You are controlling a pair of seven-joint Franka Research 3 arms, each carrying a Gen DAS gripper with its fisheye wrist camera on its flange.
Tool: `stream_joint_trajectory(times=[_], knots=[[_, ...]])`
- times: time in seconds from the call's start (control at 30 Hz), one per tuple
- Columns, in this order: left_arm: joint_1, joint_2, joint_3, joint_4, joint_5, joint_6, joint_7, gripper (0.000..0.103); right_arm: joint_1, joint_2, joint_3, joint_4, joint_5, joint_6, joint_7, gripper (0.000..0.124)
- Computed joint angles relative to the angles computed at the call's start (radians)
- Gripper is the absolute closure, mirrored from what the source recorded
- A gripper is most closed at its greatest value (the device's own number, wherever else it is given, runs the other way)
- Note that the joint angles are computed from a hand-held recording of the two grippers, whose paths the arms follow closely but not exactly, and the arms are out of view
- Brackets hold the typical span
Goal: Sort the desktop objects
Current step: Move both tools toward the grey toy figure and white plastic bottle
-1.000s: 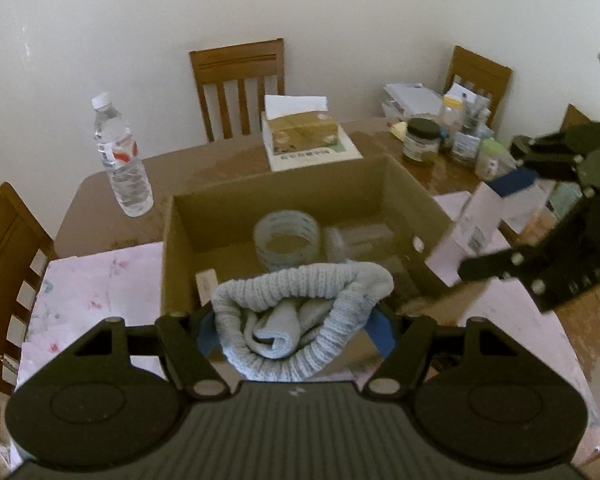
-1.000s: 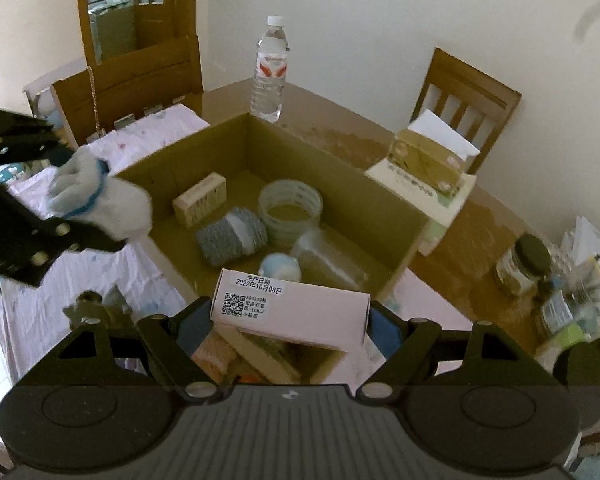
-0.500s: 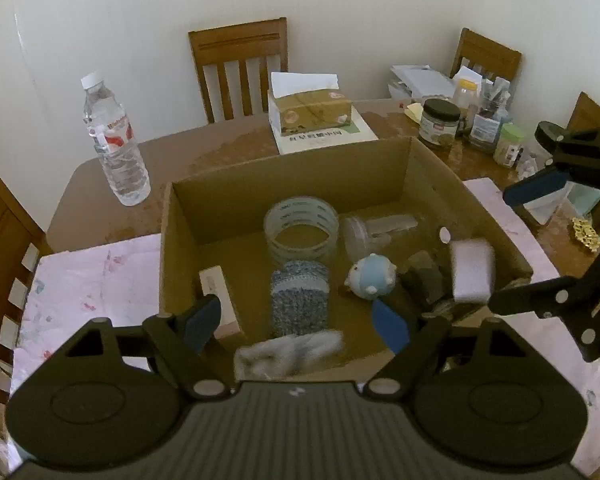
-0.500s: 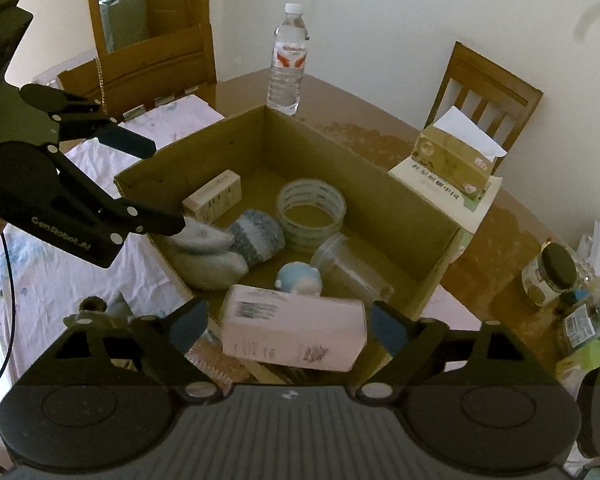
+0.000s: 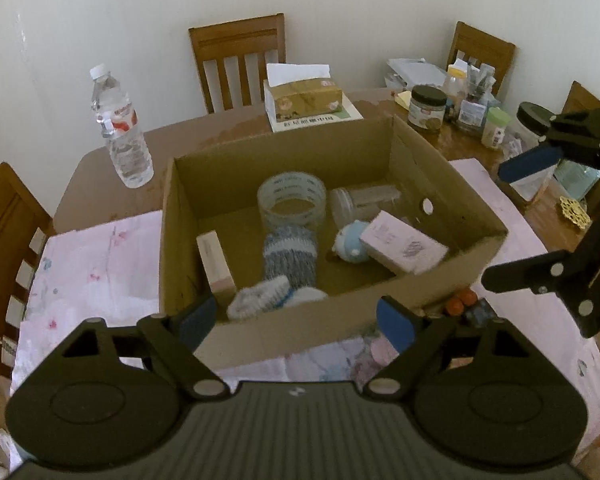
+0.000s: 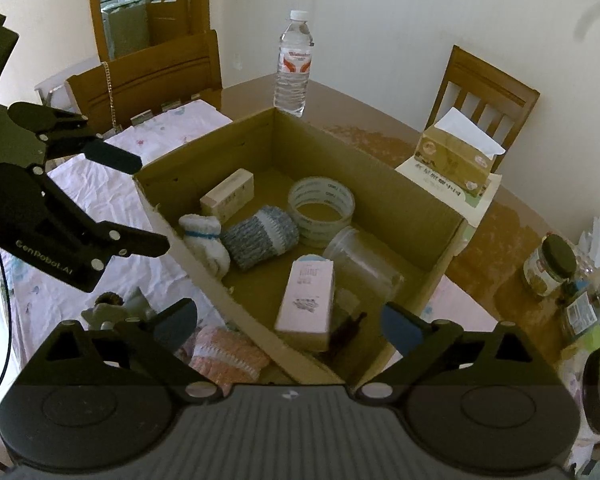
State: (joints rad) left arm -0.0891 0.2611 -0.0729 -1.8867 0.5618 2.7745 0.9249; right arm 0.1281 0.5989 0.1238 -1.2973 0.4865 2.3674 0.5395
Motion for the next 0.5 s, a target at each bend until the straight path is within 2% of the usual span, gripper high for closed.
stream_joint_trajectory(times=[0.5], knots=[[-0.009,-0.111,-0.021,-0.189,0.074,0.003,-0.070,0.015,0.015,-0.175,-0.018,-0.308,0.042,0.143,0.029,0.021]])
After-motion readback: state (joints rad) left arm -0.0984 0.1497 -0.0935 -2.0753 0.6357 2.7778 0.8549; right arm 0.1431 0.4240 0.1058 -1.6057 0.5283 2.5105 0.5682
